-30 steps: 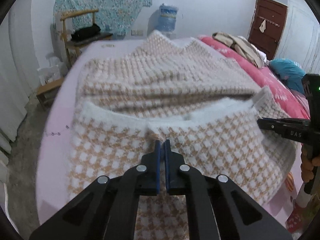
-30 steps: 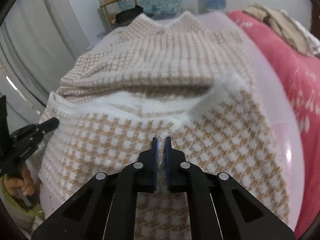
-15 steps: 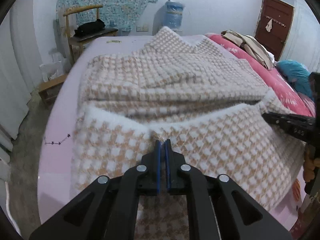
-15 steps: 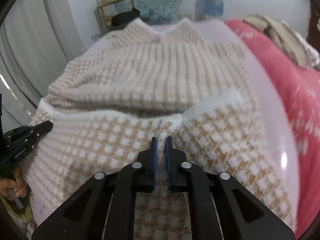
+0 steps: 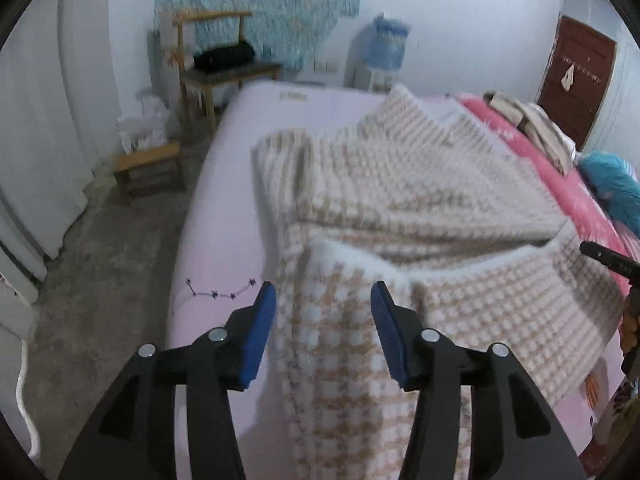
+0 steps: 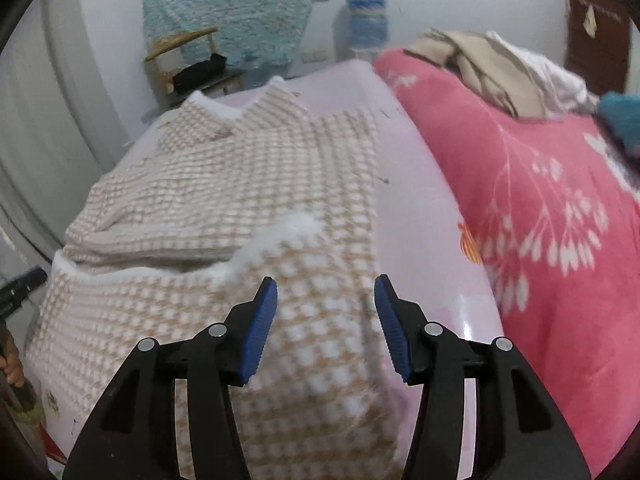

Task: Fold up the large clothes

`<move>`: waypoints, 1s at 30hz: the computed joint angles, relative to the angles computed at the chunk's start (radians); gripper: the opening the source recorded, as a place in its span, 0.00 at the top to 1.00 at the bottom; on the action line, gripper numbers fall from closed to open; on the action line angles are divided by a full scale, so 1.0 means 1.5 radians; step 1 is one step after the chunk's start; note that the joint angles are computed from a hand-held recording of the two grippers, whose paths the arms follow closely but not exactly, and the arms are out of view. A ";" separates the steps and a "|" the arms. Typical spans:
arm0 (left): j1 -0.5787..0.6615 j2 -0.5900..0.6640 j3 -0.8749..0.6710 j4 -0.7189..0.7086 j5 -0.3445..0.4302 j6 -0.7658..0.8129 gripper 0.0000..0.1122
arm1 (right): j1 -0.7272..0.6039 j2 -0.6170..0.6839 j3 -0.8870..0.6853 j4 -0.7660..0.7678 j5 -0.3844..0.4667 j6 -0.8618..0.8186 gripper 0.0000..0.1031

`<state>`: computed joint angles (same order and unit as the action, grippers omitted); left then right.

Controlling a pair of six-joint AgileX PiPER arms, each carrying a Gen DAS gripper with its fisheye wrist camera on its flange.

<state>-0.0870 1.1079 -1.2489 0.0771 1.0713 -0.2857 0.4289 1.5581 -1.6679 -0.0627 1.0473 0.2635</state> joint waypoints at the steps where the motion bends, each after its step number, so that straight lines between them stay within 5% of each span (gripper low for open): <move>1: 0.009 0.003 0.007 -0.013 -0.008 0.010 0.57 | -0.005 -0.002 0.008 0.008 -0.005 -0.004 0.53; 3: -0.001 0.014 0.014 0.003 -0.010 -0.005 0.58 | -0.008 0.004 0.012 0.009 -0.005 -0.007 0.58; 7: -0.038 0.021 0.021 0.065 -0.008 -0.039 0.87 | 0.008 0.008 0.010 -0.022 -0.002 0.002 0.90; 13: -0.077 -0.011 -0.008 0.127 -0.031 -0.076 0.92 | 0.025 -0.028 0.027 -0.067 -0.043 0.037 0.95; 24: -0.002 0.034 0.045 0.047 -0.076 -0.008 0.89 | -0.009 0.026 0.029 -0.017 -0.057 0.031 0.89; 26: 0.005 0.030 0.035 0.037 -0.068 0.003 0.87 | -0.014 0.025 0.016 0.002 -0.043 0.017 0.80; 28: 0.001 0.021 0.016 0.050 -0.050 -0.007 0.81 | -0.007 0.007 0.013 -0.011 -0.036 0.027 0.57; 30: -0.026 0.002 0.003 0.098 -0.039 -0.047 0.80 | 0.001 -0.026 0.023 -0.017 -0.046 0.030 0.54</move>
